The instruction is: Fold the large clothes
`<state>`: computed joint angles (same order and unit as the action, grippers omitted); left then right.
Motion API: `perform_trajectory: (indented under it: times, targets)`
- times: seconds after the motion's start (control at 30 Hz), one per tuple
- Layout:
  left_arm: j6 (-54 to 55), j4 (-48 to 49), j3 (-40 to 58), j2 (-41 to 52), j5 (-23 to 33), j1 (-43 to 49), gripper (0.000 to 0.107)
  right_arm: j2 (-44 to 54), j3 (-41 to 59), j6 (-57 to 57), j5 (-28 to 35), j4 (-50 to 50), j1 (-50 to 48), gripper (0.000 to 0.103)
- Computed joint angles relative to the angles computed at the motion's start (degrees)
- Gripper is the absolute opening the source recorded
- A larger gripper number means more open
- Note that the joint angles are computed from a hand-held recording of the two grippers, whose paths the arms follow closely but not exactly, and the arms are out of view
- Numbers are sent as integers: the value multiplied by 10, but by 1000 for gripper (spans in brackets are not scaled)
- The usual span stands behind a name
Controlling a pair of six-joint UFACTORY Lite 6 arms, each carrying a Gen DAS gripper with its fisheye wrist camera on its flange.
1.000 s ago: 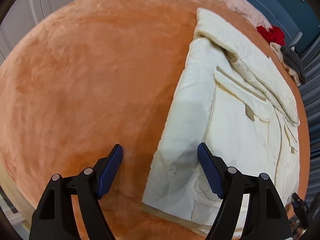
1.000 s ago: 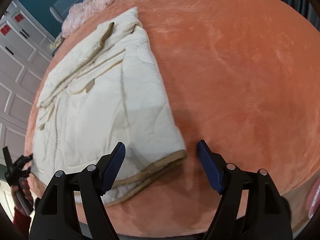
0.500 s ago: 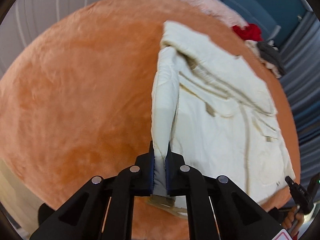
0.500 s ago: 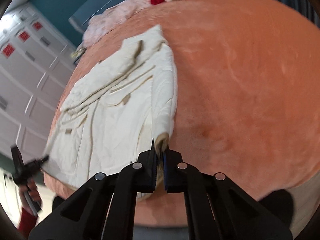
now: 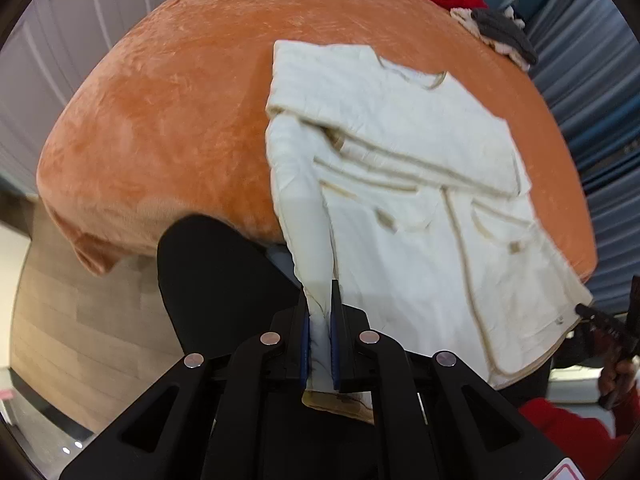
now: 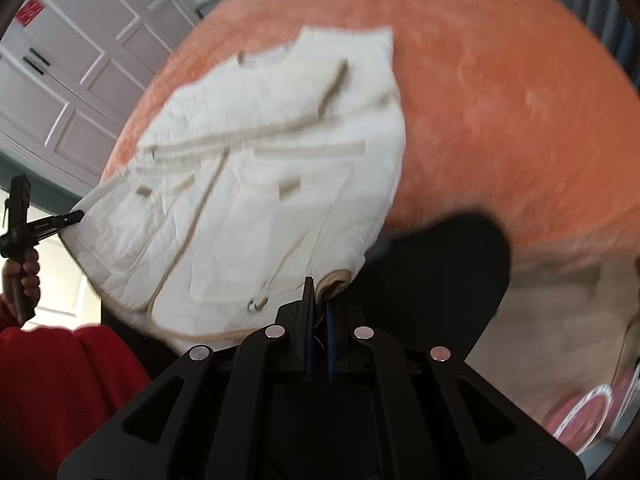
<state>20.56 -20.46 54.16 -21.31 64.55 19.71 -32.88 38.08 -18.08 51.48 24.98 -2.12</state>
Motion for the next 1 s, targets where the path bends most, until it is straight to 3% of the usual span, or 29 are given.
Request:
perform_trajectory:
  times: [0.1, 0.3, 0.4, 0.47, 0.53, 0.63, 0.67, 0.77, 0.9, 1.0]
  targets:
    - [-4, -46, 84, 58, -19, 2, 6, 85, 101, -30, -78, 42, 2, 4]
    - [-36, -50, 317, 255, -146, -65, 9, 356, 344, -81, -246, 166, 9, 5]
    - [-81, -32, 451, 388, -181, -84, 14, 489, 467, -95, -266, 248, -5, 8]
    - [-108, -16, 521, 463, -195, -89, 17, 561, 540, -80, -281, 270, -6, 16]
    - [-168, 30, 600, 539, -209, -99, 19, 600, 582, -79, -301, 298, -5, 20]
    - [-252, 148, 653, 577, -257, -114, 24, 606, 600, -92, -304, 336, -12, 32]
    - [-245, 153, 686, 595, -254, -113, 31, 599, 602, -81, -310, 323, -6, 33]
    - [-229, 138, 758, 630, -218, -106, 33, 600, 614, 1, -312, 201, 24, 33]
    - [-205, 146, 751, 636, -210, -133, 35, 588, 574, 157, -330, -6, 101, 34]
    - [-216, 184, 741, 664, -218, -169, 38, 640, 590, 295, -340, -186, 143, 47]
